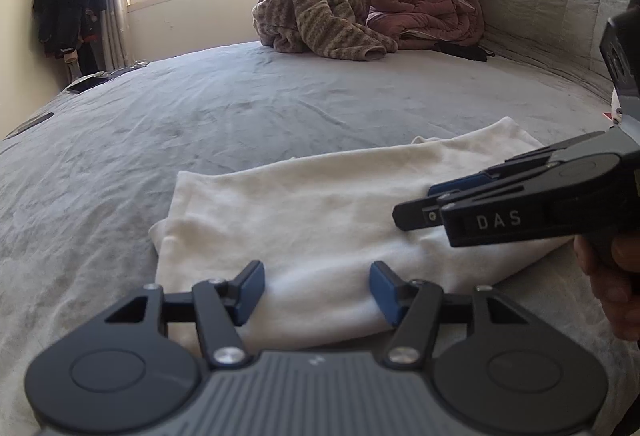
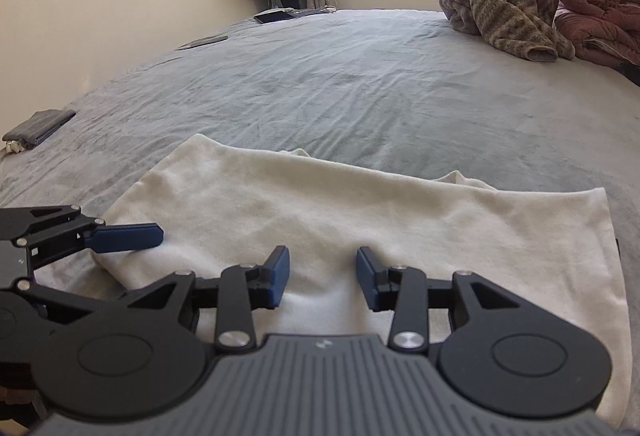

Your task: Fold clothes

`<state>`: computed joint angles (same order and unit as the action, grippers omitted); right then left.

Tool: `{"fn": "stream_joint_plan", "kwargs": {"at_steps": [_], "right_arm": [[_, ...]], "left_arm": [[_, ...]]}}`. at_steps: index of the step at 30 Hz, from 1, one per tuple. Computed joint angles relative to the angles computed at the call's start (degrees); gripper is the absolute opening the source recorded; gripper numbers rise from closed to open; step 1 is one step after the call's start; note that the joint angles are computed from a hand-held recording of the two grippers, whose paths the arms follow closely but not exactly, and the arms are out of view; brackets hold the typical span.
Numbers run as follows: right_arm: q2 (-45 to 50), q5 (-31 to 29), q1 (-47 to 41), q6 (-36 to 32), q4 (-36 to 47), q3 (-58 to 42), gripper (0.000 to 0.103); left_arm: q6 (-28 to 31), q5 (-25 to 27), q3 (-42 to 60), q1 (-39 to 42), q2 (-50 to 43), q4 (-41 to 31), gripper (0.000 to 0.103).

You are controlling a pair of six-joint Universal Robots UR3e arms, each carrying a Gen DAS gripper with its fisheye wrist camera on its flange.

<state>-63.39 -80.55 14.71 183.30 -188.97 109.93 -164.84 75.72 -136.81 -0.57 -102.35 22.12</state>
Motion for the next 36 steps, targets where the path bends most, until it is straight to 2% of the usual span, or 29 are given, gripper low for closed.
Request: {"fn": "stream_joint_plan", "kwargs": {"at_steps": [2,6,12,15,18,23,25,27,30,32,36], "right_arm": [[1.09,1.79,-0.86,0.66,0.69,-1.81,0.045],[3.46,1.75,-1.18,-0.6,3.51,-6.5,0.043],[8.14,-2.26,-1.43,-2.41,9.72,-15.59,0.036],[10.43,-4.89,-0.43,-3.8,9.44,-18.08,0.034],[10.84,-6.97,0.6,-5.1,9.17,-18.64,0.034],[10.07,-7.57,-0.73,0.65,6.62,-17.51,0.027],[11.09,-9.09,-0.02,-0.14,8.22,-18.49,0.026],[13.07,-13.05,2.27,-3.22,6.36,-19.44,0.026],[12.56,-11.42,1.48,-3.3,4.49,-17.82,0.03],[11.25,-8.2,-0.33,-1.54,2.63,-15.14,0.03],[9.17,-9.35,0.87,-0.58,0.7,-12.2,0.03]], "left_arm": [[-0.13,-0.11,-0.06,0.08,-0.11,0.16,0.061],[-0.38,-0.26,-0.23,0.22,-0.26,0.44,0.062],[-0.51,0.8,-0.14,-0.48,-1.0,1.48,0.062],[-0.36,0.75,-0.27,-0.38,-1.37,2.05,0.062],[-0.73,0.85,0.09,-0.45,-1.66,2.03,0.062],[-0.81,1.44,0.46,-0.92,-2.24,2.52,0.063],[-0.74,1.29,0.49,-0.8,-2.56,2.91,0.063],[-0.88,0.96,0.39,-0.57,-2.73,3.22,0.063],[-1.18,0.1,0.13,0.02,-2.71,3.48,0.064],[-1.56,-0.42,-0.09,0.44,-2.87,4.02,0.065],[-3.96,-2.26,-0.53,2.14,-2.13,4.26,0.066]]}}
